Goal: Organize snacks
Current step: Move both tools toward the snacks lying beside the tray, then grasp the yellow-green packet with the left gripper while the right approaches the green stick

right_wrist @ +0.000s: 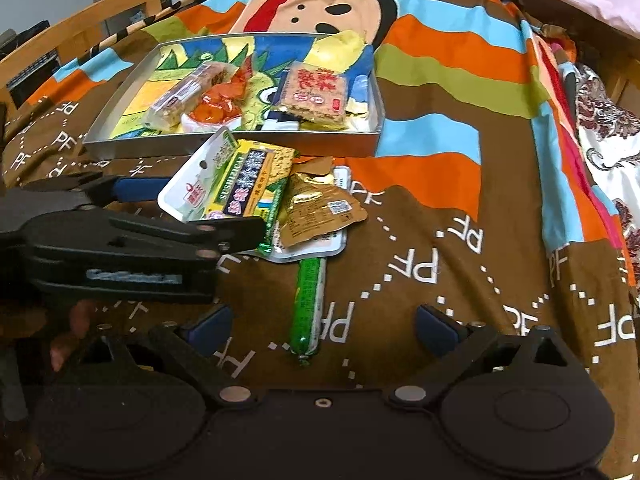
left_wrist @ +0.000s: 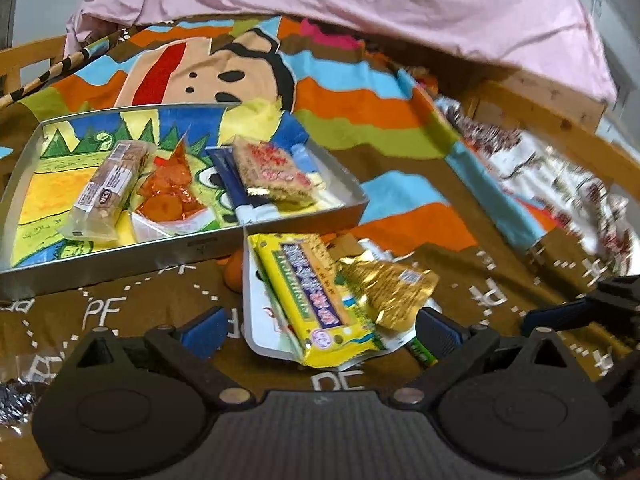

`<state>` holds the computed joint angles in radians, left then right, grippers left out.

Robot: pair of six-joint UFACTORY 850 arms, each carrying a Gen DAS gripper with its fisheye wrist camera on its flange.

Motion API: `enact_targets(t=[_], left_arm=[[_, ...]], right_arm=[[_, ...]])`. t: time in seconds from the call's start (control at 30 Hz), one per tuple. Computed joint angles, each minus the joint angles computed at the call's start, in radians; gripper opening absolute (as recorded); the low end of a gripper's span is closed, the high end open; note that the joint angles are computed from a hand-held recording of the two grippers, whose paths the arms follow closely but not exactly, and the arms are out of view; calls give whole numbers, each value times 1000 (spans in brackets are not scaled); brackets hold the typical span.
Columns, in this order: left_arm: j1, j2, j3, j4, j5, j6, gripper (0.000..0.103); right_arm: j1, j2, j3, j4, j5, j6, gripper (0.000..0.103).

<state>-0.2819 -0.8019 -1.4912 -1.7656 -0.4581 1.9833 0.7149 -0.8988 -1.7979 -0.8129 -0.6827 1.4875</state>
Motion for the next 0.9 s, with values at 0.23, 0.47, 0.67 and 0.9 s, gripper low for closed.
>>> enact_targets(t=[0.23, 0.47, 0.67, 0.9], left_arm=[[-17, -19, -41, 134, 76, -104, 98], [-17, -52, -100, 391, 92, -374, 95], [-45, -18, -68, 334, 179, -284, 96], [-48, -22, -76, 475, 246, -402, 96]], right_arm=[[-3, -2, 3, -6, 37, -5, 96], [-7, 0, 11, -6, 72, -3, 94], [-17, -8, 7, 30, 99, -22, 94], [-23, -13, 5, 38, 120, -29, 93]])
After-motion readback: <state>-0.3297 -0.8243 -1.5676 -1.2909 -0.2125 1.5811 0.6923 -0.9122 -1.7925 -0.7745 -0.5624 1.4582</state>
